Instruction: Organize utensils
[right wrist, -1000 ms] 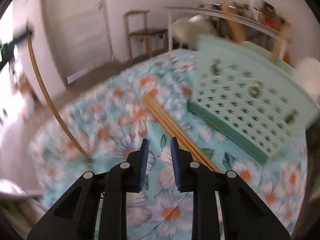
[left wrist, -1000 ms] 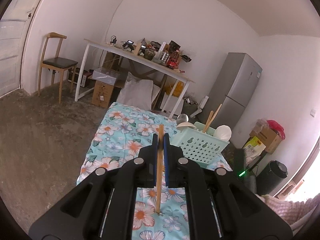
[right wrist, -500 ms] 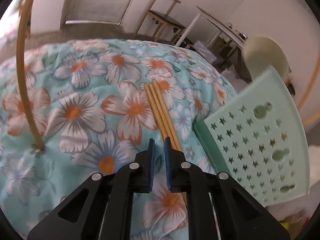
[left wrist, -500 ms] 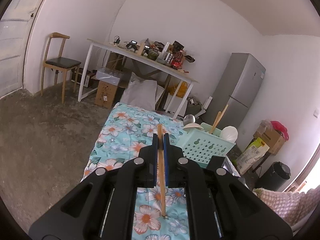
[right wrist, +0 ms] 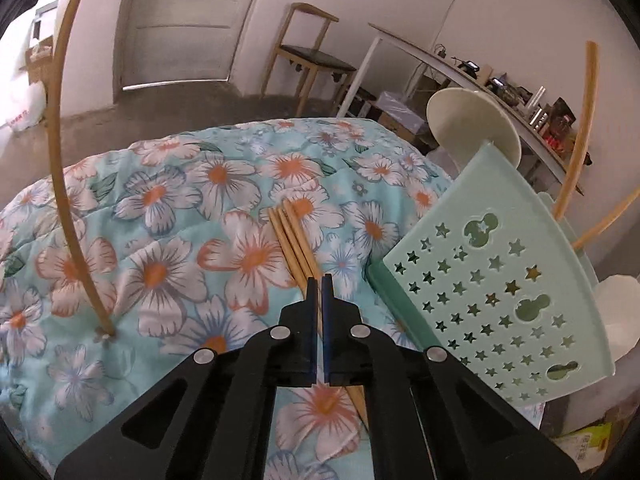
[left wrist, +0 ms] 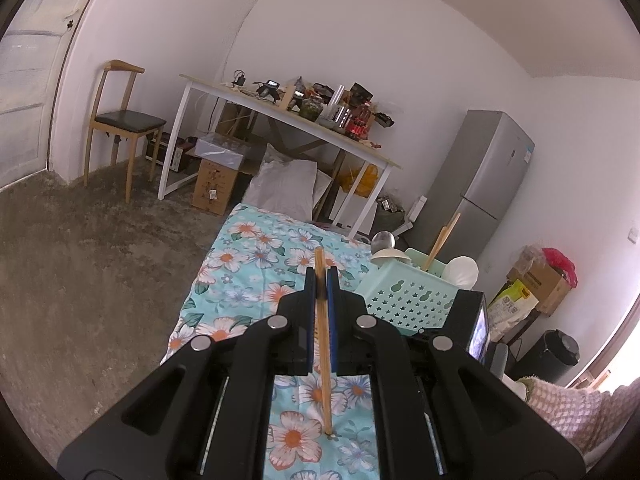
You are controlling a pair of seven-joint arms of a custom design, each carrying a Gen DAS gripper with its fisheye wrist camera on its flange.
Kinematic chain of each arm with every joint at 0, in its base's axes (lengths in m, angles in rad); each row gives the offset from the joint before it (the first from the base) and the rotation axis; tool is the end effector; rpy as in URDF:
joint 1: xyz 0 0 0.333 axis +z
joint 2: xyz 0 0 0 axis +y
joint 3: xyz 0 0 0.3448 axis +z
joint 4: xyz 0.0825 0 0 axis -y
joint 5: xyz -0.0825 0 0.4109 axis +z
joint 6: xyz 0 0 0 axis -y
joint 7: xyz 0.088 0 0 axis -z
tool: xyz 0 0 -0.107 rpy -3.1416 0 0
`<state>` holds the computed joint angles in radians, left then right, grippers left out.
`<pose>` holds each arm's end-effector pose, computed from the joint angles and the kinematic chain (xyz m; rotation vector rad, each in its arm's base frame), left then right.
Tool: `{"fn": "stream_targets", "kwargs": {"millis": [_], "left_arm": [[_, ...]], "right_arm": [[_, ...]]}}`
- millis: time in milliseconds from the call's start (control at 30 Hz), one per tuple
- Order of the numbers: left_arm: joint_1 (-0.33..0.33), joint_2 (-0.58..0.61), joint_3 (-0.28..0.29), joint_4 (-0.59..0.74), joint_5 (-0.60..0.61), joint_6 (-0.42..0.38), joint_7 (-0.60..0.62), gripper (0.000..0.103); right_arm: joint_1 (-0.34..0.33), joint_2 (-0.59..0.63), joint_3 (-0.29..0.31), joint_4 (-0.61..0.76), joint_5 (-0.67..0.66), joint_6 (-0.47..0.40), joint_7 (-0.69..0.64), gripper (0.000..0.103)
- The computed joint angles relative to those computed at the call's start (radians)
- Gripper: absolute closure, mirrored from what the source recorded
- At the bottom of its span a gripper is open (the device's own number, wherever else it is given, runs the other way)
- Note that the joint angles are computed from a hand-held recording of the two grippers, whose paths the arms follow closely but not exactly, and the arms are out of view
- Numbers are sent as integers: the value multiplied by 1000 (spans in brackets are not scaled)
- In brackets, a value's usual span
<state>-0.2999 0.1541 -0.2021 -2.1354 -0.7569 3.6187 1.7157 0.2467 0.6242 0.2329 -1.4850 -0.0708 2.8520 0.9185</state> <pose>0.5705 -0.2064 0.4854 -1.7847 1.3189 -1.3899 0.7277 0.3316 0.4154 -2.4389 0.5912 -0.7093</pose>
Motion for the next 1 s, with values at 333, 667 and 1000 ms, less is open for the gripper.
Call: {"fn": "stream_targets", "kwargs": {"millis": [333,667,1000], "left_arm": [[54,-52,-18,-69,185,36,-174,99],[18,-32,-4,-13,82,38,-66,99],[-12,-9,-5,48,-46,29,70,99]], "right_arm": [[116,69,-110,65,-150,-48,7,95],[63,105,-34,133,-72,-97,22,101],[-83,21,115,48,141,5,-42,101]]}}
